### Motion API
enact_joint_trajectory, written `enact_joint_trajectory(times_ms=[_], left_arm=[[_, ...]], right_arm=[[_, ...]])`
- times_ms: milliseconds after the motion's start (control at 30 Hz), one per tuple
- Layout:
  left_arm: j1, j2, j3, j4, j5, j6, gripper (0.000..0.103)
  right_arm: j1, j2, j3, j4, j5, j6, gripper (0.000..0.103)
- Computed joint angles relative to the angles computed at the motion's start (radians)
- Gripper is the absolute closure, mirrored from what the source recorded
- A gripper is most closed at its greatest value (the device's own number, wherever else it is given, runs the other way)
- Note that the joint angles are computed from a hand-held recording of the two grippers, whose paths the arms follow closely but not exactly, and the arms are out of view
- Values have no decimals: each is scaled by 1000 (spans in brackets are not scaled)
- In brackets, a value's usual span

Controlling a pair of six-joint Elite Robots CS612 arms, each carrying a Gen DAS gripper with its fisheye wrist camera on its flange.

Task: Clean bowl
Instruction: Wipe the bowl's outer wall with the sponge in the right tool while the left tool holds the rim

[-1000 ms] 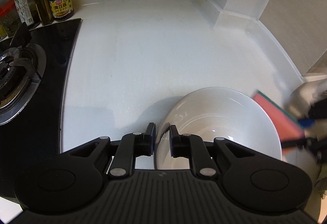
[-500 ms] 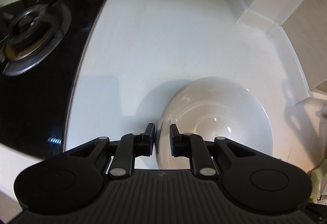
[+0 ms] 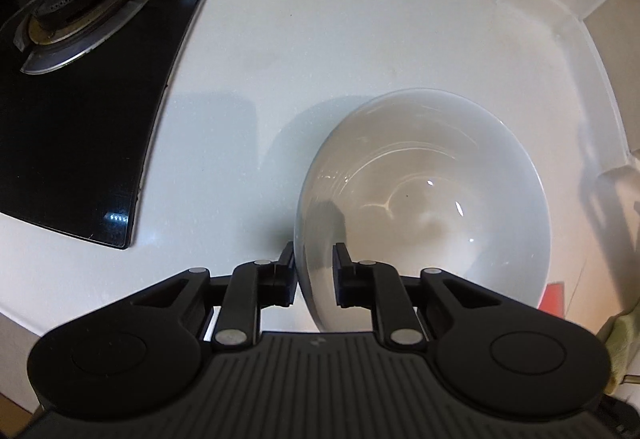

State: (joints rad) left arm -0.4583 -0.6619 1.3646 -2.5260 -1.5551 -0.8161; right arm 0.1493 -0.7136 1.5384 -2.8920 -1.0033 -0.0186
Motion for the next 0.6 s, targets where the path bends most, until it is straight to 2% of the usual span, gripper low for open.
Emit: enact_joint_trajectory(times_ms=[133,200,300,400,533,567,600], left_arm=[[2,39,-80,42,105,84,83],[8,54,-104,32,115,115,80],[19,52,-94,-7,82,115,82],[17,15,-30,-57,57,83,82],[-6,-33,46,-76,57,54,82],[-10,-35,53,-76,43,55,80],[-16,-39,70,-106,36,44,72]], right_arm=[[9,2,12,-23,24,7,77],[16,8,7,-25,41,-4,77],[27,11,3,-34,23,-31,77],[26,8,6,-37,12,-41,77],[21,1,-13,1,-25,-118,77],[21,1,-27,14,-45,-148,77],[21,3,-42,23,-67,-179,77]])
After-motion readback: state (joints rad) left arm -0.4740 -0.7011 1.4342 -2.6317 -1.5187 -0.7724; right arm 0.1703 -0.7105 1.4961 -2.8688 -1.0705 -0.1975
